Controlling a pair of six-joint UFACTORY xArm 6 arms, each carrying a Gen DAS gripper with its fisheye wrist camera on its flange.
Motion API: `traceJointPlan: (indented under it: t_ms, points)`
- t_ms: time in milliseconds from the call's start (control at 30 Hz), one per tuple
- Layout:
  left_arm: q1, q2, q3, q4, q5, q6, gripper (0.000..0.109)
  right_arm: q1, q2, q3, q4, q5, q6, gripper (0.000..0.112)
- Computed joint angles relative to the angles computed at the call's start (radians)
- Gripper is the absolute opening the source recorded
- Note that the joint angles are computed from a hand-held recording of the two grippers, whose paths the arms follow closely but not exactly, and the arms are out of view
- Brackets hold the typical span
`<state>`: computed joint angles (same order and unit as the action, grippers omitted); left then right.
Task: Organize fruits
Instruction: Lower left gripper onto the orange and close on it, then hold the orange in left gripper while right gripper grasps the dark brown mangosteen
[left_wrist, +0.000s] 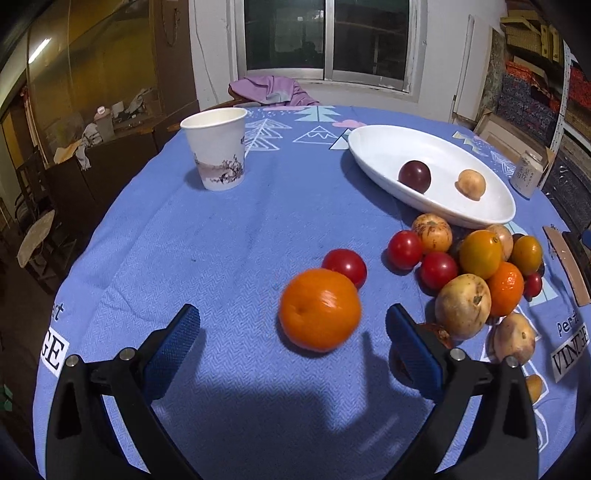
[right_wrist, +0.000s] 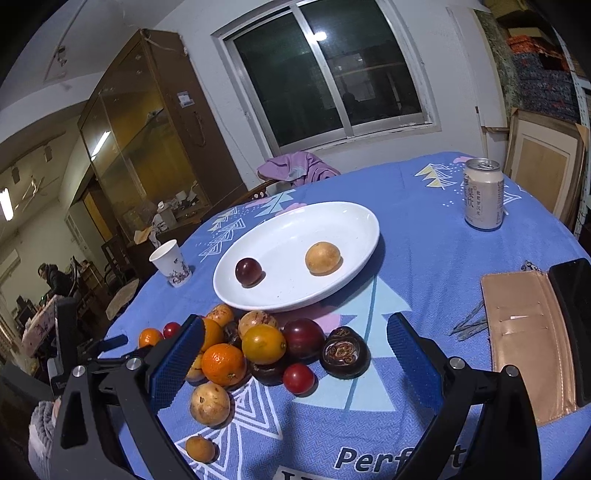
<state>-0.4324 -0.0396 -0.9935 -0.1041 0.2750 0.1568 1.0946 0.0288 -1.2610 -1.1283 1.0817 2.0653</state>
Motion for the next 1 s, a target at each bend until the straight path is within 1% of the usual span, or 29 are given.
traceJointPlan:
  t_ms: [67,133,200,233,267,333,400,433,533,633,767,800,833,867,900,1000]
  points:
    - [-0.004,-0.001,0.008,0.028,-0.029,-0.012,0.099,0.0,0.016,-0.019,0.014,0.007,-0.036,0.1]
    - [-0.008,-0.001,0.009,0.039,-0.031,-0.012,0.098,-0.003,0.024,-0.028,0.027,0.009,-0.06,0.1]
    - [-0.013,-0.002,0.01,0.007,-0.027,0.025,0.084,-0.002,0.03,-0.036,0.037,0.023,-0.072,0.1]
    - [-0.018,0.001,0.005,-0.047,-0.014,0.079,0.073,-0.002,0.031,-0.037,0.043,0.03,-0.077,0.1]
    - [-0.022,0.002,0.0,-0.076,-0.001,0.107,0.066,-0.003,0.031,-0.036,0.049,0.034,-0.08,0.1]
    - [-0.024,0.014,-0.012,-0.076,0.022,0.115,0.058,-0.004,0.026,-0.028,0.052,0.034,-0.072,0.1]
    - [-0.029,0.018,-0.017,-0.108,0.033,0.148,0.056,-0.008,0.021,-0.019,0.053,0.022,-0.061,0.1]
    - [-0.032,0.017,-0.014,-0.119,0.027,0.16,0.056,-0.008,0.021,-0.018,0.052,0.023,-0.059,0.1]
    - [-0.032,0.018,-0.012,-0.116,0.013,0.16,0.048,-0.009,0.022,-0.019,0.055,0.018,-0.064,0.1]
    - [-0.031,0.018,-0.014,-0.13,0.017,0.17,0.047,-0.01,0.025,-0.021,0.064,0.023,-0.074,0.1]
    - [-0.031,0.011,-0.004,-0.09,0.008,0.146,0.047,-0.013,0.026,-0.025,0.098,0.038,-0.113,0.099]
    - [-0.031,0.009,0.001,-0.077,0.005,0.139,0.047,-0.013,0.028,-0.028,0.112,0.048,-0.131,0.094]
    - [-0.031,0.007,0.004,-0.065,0.002,0.131,0.047,-0.011,0.037,-0.037,0.14,0.066,-0.163,0.085]
    - [-0.031,0.005,0.006,-0.063,0.001,0.129,0.047,-0.013,0.042,-0.039,0.16,0.07,-0.179,0.081]
    - [-0.031,0.005,0.005,-0.065,0.001,0.131,0.047,-0.018,0.046,-0.036,0.179,0.06,-0.191,0.078]
    - [-0.031,0.003,0.005,-0.07,0.005,0.13,0.047,-0.023,0.066,-0.047,0.201,0.051,-0.222,0.078]
